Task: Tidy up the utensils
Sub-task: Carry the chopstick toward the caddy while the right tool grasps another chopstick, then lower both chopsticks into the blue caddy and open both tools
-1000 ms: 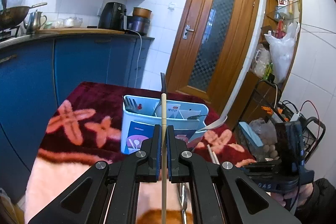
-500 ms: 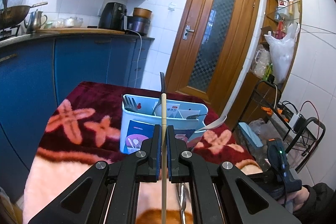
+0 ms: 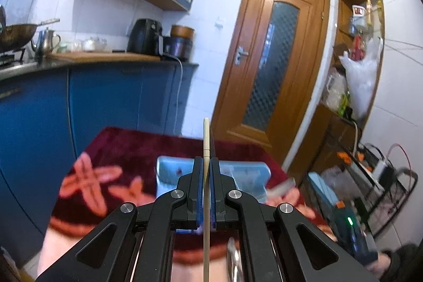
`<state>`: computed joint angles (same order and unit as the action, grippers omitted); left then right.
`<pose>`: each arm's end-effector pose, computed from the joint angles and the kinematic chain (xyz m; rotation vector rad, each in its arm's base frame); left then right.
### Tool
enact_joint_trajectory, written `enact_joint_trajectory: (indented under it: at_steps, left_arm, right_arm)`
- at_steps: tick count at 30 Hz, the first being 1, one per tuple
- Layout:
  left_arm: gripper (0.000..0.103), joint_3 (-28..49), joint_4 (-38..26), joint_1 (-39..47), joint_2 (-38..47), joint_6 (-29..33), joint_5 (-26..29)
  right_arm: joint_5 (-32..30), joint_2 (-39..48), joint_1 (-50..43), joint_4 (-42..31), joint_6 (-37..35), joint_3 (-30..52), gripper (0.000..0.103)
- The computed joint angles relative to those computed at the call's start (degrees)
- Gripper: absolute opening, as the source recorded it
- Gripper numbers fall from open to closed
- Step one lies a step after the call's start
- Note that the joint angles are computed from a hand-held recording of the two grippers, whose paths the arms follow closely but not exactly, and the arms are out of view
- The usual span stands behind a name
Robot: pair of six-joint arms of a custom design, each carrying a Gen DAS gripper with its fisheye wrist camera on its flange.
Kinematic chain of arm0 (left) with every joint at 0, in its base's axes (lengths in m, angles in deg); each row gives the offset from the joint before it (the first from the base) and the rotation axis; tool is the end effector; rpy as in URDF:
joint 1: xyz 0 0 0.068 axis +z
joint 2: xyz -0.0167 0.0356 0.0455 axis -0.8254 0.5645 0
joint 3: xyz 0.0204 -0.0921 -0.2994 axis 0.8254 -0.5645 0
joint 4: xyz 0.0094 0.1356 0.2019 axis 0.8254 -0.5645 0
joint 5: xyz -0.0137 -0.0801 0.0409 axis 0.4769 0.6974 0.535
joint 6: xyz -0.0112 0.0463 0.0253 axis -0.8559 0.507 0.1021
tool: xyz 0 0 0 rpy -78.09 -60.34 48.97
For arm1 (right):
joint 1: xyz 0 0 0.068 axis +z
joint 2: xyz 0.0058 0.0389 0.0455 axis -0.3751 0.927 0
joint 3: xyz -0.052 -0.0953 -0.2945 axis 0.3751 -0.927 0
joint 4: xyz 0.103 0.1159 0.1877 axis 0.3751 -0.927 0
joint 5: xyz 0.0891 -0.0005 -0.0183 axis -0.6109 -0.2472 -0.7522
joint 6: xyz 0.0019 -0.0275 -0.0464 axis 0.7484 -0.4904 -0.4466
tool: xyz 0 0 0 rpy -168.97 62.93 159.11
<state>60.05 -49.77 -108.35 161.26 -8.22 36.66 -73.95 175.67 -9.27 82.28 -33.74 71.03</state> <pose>0.1699 -0.1807 0.2163 -0.2062 1.9020 -0.2075 0.2647 0.0763 0.1368 -0.5857 2.5727 0.6558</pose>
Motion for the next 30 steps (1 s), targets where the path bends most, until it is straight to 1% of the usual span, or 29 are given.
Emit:
enact_joint_trajectory:
  at_steps: [3, 8, 10, 11, 12, 15, 17, 19, 20, 21, 24, 26, 28, 30]
  left_arm:
    - [0.004, 0.7, 5.1, 3.0, 0.6, 3.6, 0.7]
    - [0.004, 2.1, 15.3, 6.4, 3.3, 9.7, -1.5]
    - [0.004, 2.9, 19.0, 7.5, 4.9, 12.3, -2.9]
    - [0.004, 3.2, 21.9, 8.2, 6.3, 14.0, -3.6]
    - [0.004, 3.6, 23.5, 8.7, 7.2, 15.2, -4.2]
    - [0.004, 4.4, 31.5, 10.0, 11.4, 20.5, -6.7]
    - [0.004, 4.7, 34.9, 10.8, 13.6, 22.2, -7.1]
    - [0.004, 4.4, 37.7, 11.4, 15.2, 23.2, -7.3]
    - [0.004, 4.2, 39.2, 11.9, 16.4, 23.6, -7.1]
    - [0.004, 4.3, 39.6, 12.4, 17.0, 23.7, -6.6]
    - [0.004, 4.4, 40.4, 13.6, 19.0, 23.2, -5.5]
    - [0.004, 4.6, 40.0, 14.0, 20.1, 22.6, -5.1]
    - [0.004, 4.7, 39.7, 14.3, 20.7, 22.2, -4.4]
    - [0.004, 4.7, 40.2, 14.4, 21.6, 22.6, -4.0]
  right_arm:
    - [-3.9, -5.3, -1.7, 4.4, 1.8, -3.0, 0.006]
    - [-6.6, -14.9, -2.0, 13.4, 6.4, -5.9, 0.006]
    - [-6.2, -17.2, -1.4, 18.3, 9.6, -6.1, 0.006]
    - [-5.5, -17.6, -0.8, 20.9, 11.0, -6.0, 0.006]
    - [-4.2, -18.0, -0.1, 24.6, 13.0, -6.0, 0.006]
    - [-1.7, -16.6, 1.4, 33.3, 17.5, -4.9, 0.006]
    - [0.7, -14.1, 2.7, 39.5, 20.4, -3.9, 0.006]
    - [5.3, -10.0, 4.5, 48.2, 23.2, -3.6, 0.006]
    - [7.0, -8.5, 5.0, 51.3, 23.9, -3.7, 0.006]
    - [9.7, -5.4, 6.1, 56.7, 25.1, -3.6, 0.006]
    - [16.0, 0.6, 8.5, 63.7, 25.5, -1.9, 0.006]
    - [18.1, 3.0, 9.2, 64.3, 24.6, 0.2, 0.006]
    - [20.5, 5.3, 10.4, 63.4, 22.5, 2.5, 0.006]
    - [21.4, 7.1, 11.1, 62.7, 20.7, 4.0, 0.006]
